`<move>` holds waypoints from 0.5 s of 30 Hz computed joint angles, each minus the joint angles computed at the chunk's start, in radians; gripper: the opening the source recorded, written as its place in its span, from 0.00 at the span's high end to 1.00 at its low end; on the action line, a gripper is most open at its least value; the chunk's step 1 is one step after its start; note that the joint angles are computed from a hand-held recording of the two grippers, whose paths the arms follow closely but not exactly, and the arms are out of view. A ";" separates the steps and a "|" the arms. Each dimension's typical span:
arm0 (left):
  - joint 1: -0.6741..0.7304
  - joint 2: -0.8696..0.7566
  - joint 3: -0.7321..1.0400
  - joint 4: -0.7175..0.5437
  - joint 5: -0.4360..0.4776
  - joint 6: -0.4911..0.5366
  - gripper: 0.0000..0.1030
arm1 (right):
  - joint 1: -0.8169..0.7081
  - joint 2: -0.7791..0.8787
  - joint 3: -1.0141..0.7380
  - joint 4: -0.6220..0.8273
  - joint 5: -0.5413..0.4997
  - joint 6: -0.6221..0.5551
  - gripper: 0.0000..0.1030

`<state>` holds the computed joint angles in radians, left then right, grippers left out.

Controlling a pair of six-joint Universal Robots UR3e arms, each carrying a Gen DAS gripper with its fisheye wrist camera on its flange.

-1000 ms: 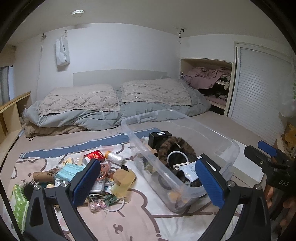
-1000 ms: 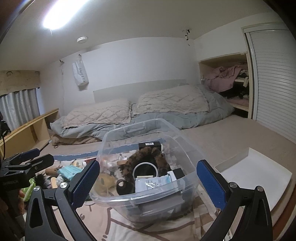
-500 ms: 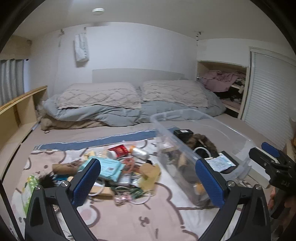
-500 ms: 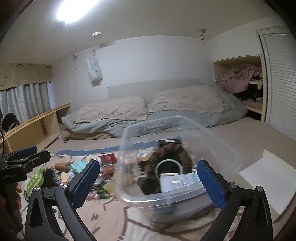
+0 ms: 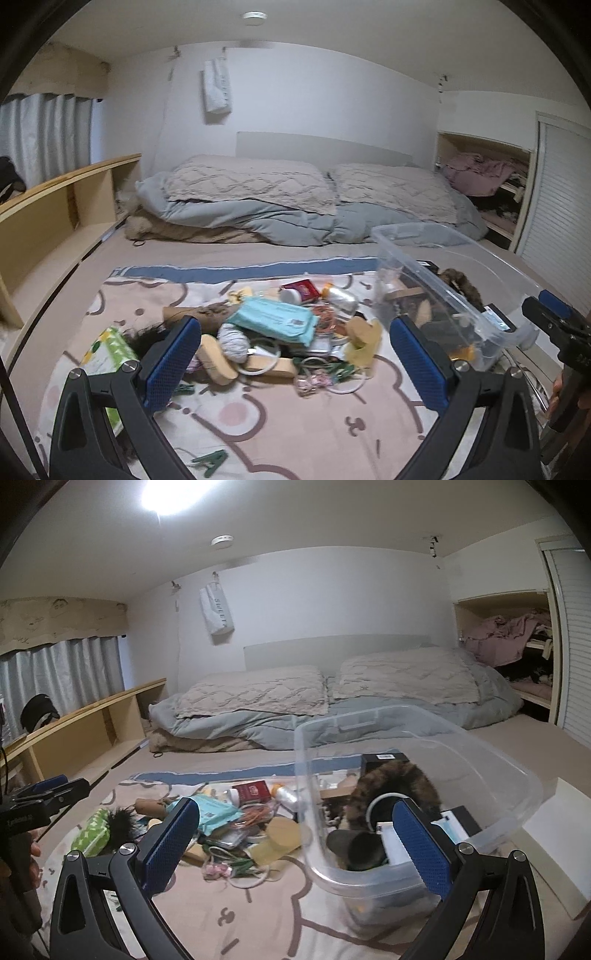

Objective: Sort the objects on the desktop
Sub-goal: 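Withdraw both tools from the bin back toward the cluttered items, then lower both tools toward the green clothespin and white plastic ring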

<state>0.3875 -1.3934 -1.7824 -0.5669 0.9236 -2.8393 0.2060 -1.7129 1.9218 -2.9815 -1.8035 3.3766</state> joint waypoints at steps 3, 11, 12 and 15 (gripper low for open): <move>0.052 0.014 -0.025 0.003 -0.026 0.015 0.00 | 0.027 0.045 -0.028 -0.020 -0.007 0.003 0.00; 0.188 0.066 -0.159 0.112 -0.094 0.019 0.00 | 0.123 0.170 -0.072 -0.155 -0.063 0.001 0.00; 0.197 0.068 -0.182 0.145 -0.092 0.013 0.00 | 0.131 0.184 -0.073 -0.174 -0.067 0.000 0.00; 0.221 0.069 -0.271 0.280 -0.082 0.002 0.00 | 0.168 0.240 -0.076 -0.242 -0.100 -0.013 0.00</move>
